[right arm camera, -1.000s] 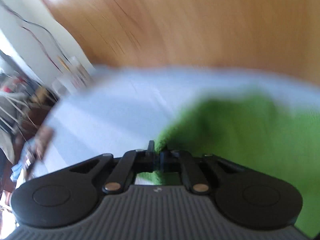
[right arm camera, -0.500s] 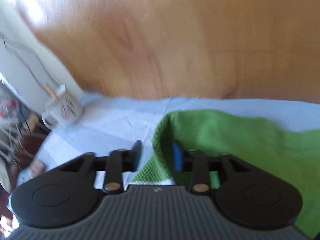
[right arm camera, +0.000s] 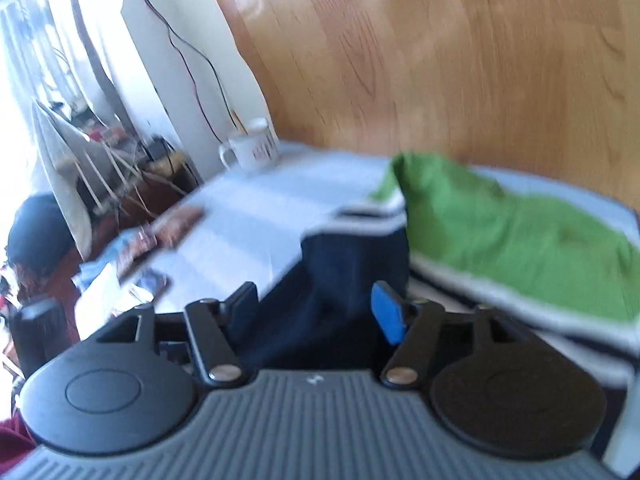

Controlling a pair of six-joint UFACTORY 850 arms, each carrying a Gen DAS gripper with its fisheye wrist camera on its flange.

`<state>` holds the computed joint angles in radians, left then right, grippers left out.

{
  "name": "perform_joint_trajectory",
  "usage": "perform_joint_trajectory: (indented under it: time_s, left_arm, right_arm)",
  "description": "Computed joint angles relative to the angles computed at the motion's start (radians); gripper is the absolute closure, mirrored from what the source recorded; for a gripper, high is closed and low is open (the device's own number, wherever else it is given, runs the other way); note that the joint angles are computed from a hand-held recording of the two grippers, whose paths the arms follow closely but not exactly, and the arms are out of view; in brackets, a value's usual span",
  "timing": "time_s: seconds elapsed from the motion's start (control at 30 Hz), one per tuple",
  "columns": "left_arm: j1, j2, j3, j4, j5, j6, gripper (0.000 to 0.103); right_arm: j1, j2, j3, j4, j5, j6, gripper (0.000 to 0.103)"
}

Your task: Fold small clothes

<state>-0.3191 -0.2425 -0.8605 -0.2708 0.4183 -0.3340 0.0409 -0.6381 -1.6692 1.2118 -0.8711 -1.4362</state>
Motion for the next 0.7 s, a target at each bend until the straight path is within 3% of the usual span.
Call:
perform_joint_trajectory:
  time_s: [0.13, 0.23, 0.27, 0.3, 0.33, 0.37, 0.4, 0.53, 0.6, 0.7]
  left_arm:
    - [-0.005, 0.007, -0.009, -0.047, -0.018, 0.056, 0.077]
    - [-0.012, 0.024, -0.013, -0.120, -0.005, 0.150, 0.072]
    - [-0.016, 0.028, -0.016, -0.155, 0.001, 0.193, 0.071]
    - [-0.018, 0.030, -0.024, -0.185, 0.006, 0.234, 0.069]
    - [-0.020, 0.029, -0.033, -0.208, 0.008, 0.269, 0.069]
    - [-0.020, 0.027, -0.044, -0.224, 0.008, 0.298, 0.069]
    - [-0.018, 0.023, -0.056, -0.237, 0.006, 0.321, 0.068]
    - [0.001, -0.010, -0.131, -0.262, -0.030, 0.398, 0.068]
    - [0.012, -0.043, -0.193, -0.318, -0.045, 0.488, 0.068]
    - [0.034, -0.119, -0.330, -0.382, -0.068, 0.584, 0.061]
  right_arm:
    - [0.008, 0.032, 0.072, 0.049, 0.136, 0.058, 0.025]
    - [0.002, -0.046, -0.010, 0.001, 0.089, 0.281, 0.026]
    - [-0.009, -0.077, -0.041, -0.012, 0.039, 0.342, 0.028]
    - [-0.010, -0.111, -0.079, -0.028, 0.002, 0.395, 0.046]
    - [-0.012, -0.141, -0.116, -0.049, -0.031, 0.437, 0.077]
    - [-0.014, -0.157, -0.139, -0.067, -0.066, 0.462, 0.092]
    - [-0.017, -0.157, -0.145, -0.072, -0.079, 0.448, 0.092]
    - [-0.031, -0.105, -0.144, -0.073, 0.006, 0.227, 0.093]
    - [-0.041, -0.116, -0.210, -0.117, 0.026, 0.166, 0.093]
    - [-0.042, -0.147, -0.311, -0.203, 0.128, 0.090, 0.091]
